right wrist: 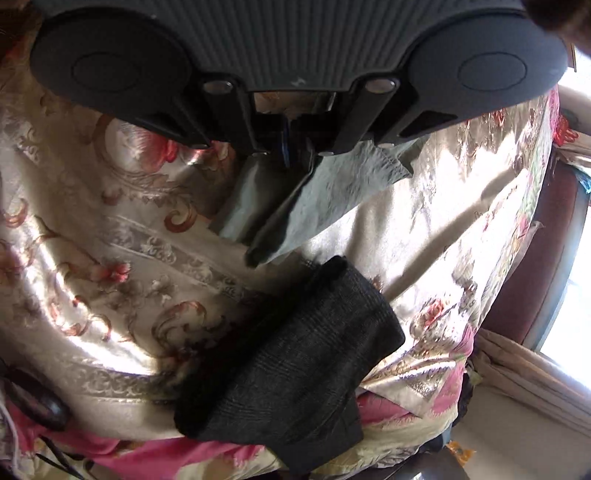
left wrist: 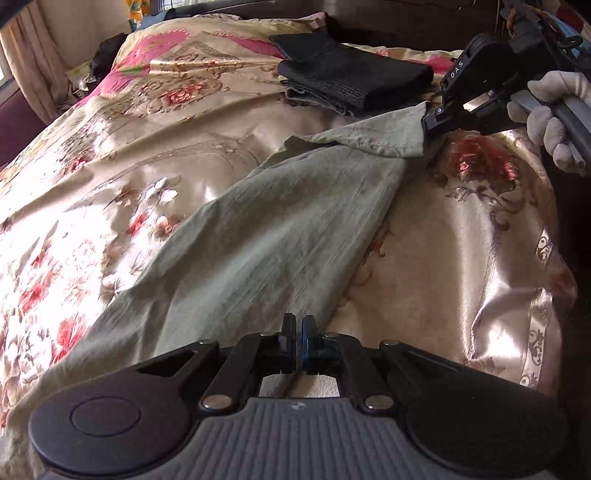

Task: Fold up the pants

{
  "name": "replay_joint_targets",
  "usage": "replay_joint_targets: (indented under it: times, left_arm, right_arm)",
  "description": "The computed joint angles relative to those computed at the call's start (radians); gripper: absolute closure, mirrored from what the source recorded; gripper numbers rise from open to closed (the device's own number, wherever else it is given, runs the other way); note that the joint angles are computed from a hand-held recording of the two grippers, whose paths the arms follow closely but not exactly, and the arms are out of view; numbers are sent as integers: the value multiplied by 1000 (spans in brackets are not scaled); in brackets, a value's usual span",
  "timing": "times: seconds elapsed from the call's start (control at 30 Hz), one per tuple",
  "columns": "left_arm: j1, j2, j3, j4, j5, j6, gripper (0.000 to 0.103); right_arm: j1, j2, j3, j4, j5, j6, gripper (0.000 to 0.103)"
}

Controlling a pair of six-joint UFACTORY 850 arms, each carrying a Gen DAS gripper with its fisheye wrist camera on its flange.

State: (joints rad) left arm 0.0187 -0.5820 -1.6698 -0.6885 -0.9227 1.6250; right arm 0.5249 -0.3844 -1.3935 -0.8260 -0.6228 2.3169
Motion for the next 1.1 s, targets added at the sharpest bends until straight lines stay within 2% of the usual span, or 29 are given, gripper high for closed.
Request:
replay_joint_targets:
  times: [0.1,0.3,0.47,0.57,0.63,0.77,0.9,0.97,1.03,1.07,1.1]
  left_arm:
    - [-26,-20,-30,-3,-13,-18,83]
    - [-83,-35,-51,-34,-47,40,83]
    - [-128,-63,-92,-59,-112,49,83]
    - [-159,-90,-122,-67,-144,64,83]
    - [-181,-116,-156,-64,-166,54,83]
    - [-226,-130,-169,-108,-80,126,83]
    - [-254,-198,-280,-127,-47,38,82]
    - [-277,-241,-345,-84,28,-83,81]
    - [-297,-280,-397,-22,109,-192,81]
    - [-298,-305,-438,7,110,-242,81]
    - [-287,-322,-476,-5,70,-250,81]
  right_arm:
    - [-5,9,22,-35,-33,28,95]
    - [-15,21,52,-74,-23,16,95]
    - [-63,3,44,-40,66,-92,95]
    - [-80,-1,56,-95,138,-49,95]
    - [-84,-4,45,-78,138,-92,101]
    - [-77,45,73,-188,142,15,102]
    - [-65,116,130,-340,155,187,102]
    - [-56,124,136,-333,132,164,102]
    - [-56,114,130,-262,124,45,101]
    - [-56,108,126,-216,120,-10,96]
    - [-57,110,132,-186,132,-56,96]
